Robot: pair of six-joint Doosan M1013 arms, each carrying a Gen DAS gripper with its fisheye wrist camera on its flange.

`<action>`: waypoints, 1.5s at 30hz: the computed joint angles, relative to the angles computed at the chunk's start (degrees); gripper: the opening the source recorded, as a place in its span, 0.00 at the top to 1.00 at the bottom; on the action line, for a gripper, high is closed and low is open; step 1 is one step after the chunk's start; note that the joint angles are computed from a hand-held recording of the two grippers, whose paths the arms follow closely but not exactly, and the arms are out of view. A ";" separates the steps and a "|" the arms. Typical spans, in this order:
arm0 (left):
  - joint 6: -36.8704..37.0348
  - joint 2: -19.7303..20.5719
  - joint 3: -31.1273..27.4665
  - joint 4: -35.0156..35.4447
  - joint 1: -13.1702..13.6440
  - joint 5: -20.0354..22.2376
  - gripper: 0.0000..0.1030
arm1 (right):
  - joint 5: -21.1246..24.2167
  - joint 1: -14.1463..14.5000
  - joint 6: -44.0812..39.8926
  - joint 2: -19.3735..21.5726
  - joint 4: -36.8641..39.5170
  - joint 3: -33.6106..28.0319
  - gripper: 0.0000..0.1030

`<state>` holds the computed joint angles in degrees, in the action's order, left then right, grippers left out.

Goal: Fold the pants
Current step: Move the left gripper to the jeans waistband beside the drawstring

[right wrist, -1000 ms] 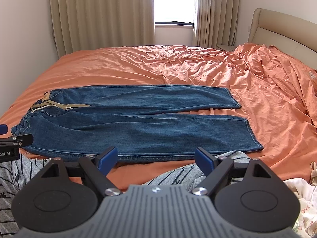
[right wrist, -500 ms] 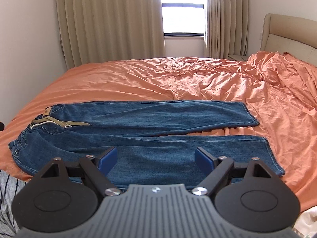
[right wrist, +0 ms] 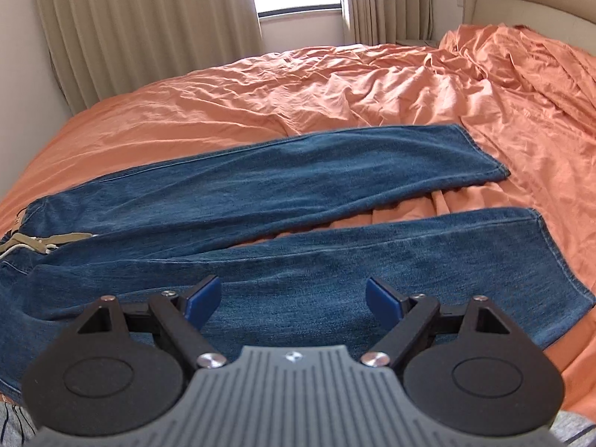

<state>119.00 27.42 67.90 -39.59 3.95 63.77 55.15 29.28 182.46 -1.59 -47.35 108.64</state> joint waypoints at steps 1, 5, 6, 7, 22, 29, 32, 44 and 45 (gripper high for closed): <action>-0.45 1.33 -0.99 -0.49 0.24 1.13 0.28 | -0.20 -0.26 -0.05 0.30 0.31 0.06 0.21; -0.61 5.76 -3.97 -7.71 2.02 7.33 0.47 | -1.35 -1.22 -0.61 1.17 1.40 0.30 0.21; 0.43 6.25 -4.21 -9.14 2.27 8.39 0.49 | -1.25 -1.40 -0.93 1.45 1.86 0.18 0.21; 1.61 6.76 -4.64 -10.23 2.44 9.61 0.49 | -1.26 -1.66 -1.22 1.67 2.50 0.06 0.21; 8.57 -1.14 2.57 -13.49 1.75 -2.84 0.92 | -1.63 -1.74 1.34 1.69 2.52 0.69 0.21; 2.95 -3.61 4.13 7.74 -1.31 -11.12 0.92 | -0.60 -0.30 4.16 0.84 -0.27 1.28 0.21; -3.48 -1.58 3.98 16.72 -3.34 -11.98 0.92 | -0.02 0.22 6.20 0.28 -1.16 1.63 0.21; 3.97 -7.73 8.37 24.71 -5.14 -17.10 0.60 | 0.51 -2.34 -3.03 -5.52 9.36 -0.55 0.21; 6.89 -8.73 8.83 23.25 -4.82 -16.62 0.60 | 1.06 -2.63 -5.53 -6.29 9.81 -1.14 0.21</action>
<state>125.88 18.69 76.73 -16.33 -0.87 47.15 56.21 26.66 176.93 -7.87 -37.54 107.50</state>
